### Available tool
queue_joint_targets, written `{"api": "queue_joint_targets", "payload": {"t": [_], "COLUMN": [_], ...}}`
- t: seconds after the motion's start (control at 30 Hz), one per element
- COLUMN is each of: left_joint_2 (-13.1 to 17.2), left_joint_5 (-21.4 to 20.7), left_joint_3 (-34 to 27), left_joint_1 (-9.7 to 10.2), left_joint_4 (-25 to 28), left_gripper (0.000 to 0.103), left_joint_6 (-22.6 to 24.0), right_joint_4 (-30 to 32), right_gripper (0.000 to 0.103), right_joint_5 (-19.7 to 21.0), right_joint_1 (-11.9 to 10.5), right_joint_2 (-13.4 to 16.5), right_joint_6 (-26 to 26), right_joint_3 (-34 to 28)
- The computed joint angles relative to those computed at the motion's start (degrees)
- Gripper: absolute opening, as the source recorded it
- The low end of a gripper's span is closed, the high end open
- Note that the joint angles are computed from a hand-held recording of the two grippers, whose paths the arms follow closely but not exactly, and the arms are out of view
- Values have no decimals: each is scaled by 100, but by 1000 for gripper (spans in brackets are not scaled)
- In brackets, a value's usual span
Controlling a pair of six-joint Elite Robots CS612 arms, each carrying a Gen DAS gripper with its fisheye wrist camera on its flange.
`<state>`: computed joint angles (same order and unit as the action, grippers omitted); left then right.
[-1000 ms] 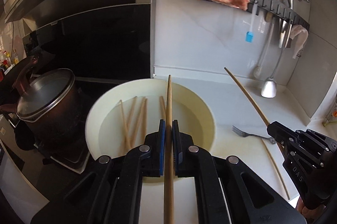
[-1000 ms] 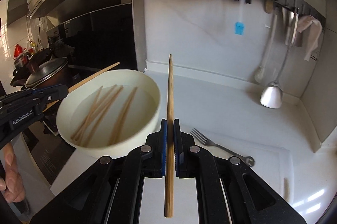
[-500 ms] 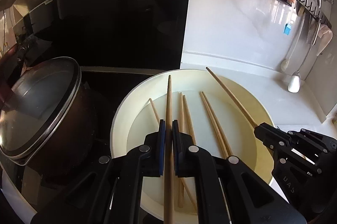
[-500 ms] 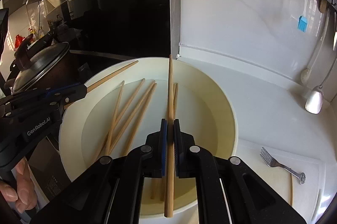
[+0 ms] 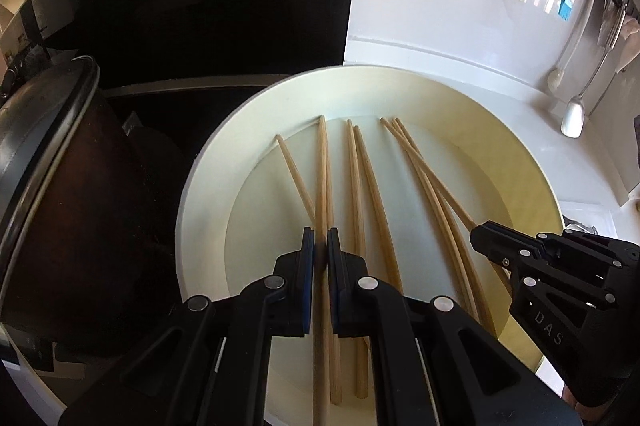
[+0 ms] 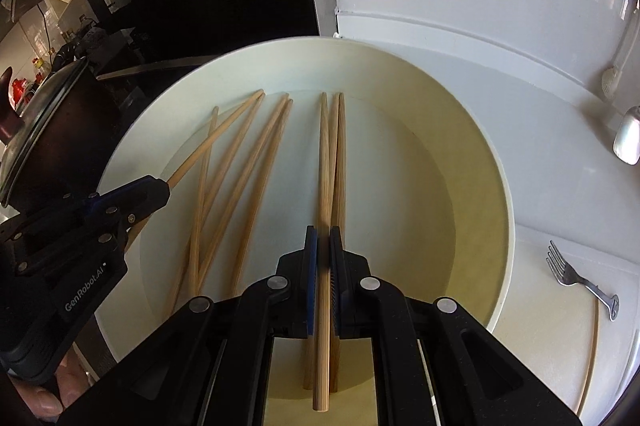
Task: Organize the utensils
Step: 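Open the left tool in the basin while the right tool releases its chopstick, then move both open tools back over the cutting board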
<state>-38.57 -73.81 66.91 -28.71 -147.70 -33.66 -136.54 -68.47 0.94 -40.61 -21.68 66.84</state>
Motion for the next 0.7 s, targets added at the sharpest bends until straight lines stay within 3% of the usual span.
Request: {"api": "queue_joint_targets", "payload": {"t": [0.27,0.3,0.37,0.4,0.43,0.47,0.6,0.7], "left_joint_2": [97,97,74,51,11,-28,-158,-294], "left_joint_5": [-145,-166,-158,-100,-1,81,355,478], "left_joint_3": [-302,-315,-287,-256,-188,-126,13,194], "left_joint_1": [4,4,1,-7,-21,-32,-74,-96], "left_joint_4": [928,1005,1060,1036,924,822,774,669], "left_gripper": [8,15,36,60,68,69,80,87], "left_joint_6": [-2,-18,-90,-143,-189,-208,-303,-532], "right_joint_4": [817,849,844,754,661,556,77,-191], "right_gripper": [6,9,14,16,25,33,35,42], "right_joint_5": [-87,-111,-155,-156,-132,-94,-1,127], "right_joint_1": [23,28,33,27,16,0,-68,-145], "right_joint_2": [133,137,130,102,68,31,-110,-218], "right_joint_6": [120,121,127,141,154,165,248,337], "right_joint_3": [-347,-361,-360,-310,-247,-181,76,252]}}
